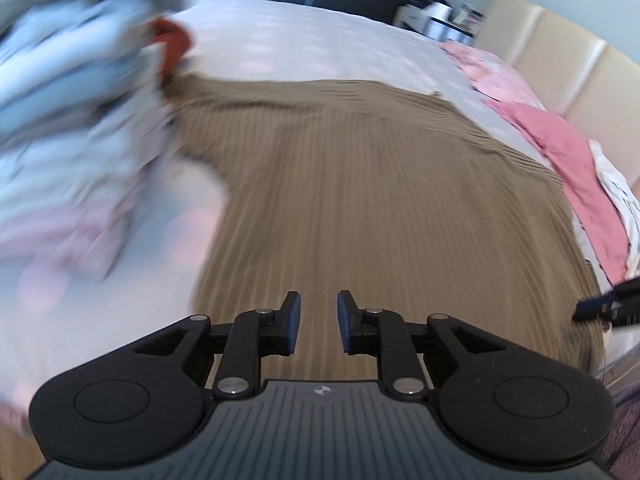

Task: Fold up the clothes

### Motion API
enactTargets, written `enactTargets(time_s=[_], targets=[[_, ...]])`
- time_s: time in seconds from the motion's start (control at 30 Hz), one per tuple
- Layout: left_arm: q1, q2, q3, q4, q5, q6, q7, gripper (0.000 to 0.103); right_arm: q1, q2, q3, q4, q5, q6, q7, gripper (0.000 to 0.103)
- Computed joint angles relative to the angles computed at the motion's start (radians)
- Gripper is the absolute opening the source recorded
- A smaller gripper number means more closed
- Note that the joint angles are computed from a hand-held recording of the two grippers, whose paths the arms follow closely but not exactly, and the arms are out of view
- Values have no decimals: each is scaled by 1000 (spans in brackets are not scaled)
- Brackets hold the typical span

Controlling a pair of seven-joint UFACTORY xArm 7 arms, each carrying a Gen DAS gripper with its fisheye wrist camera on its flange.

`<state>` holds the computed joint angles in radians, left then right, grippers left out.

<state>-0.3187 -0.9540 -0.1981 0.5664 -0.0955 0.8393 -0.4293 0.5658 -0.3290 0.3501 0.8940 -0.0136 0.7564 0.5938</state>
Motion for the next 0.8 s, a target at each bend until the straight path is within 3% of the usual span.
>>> enactTargets(time_s=[0.17, 0.33, 0.5, 0.6, 0.8], targets=[[2, 267, -13, 173, 19, -91, 48, 20, -134, -156, -84, -131, -24, -49, 88, 34], [23, 463, -37, 319, 70, -146, 37, 27, -282, -175, -182, -200, -9, -153, 115, 34], [20, 595, -43, 382, 107, -234, 7, 30, -408, -81, -231, -209, 1, -303, 155, 34], [4, 672, -36, 430, 106, -232, -5, 30, -469, 7, -229, -187, -12, -376, 212, 34], [-37, 746, -5, 481, 57, -244, 54, 30, -490, 170, -251, -121, 8, -480, 290, 34]])
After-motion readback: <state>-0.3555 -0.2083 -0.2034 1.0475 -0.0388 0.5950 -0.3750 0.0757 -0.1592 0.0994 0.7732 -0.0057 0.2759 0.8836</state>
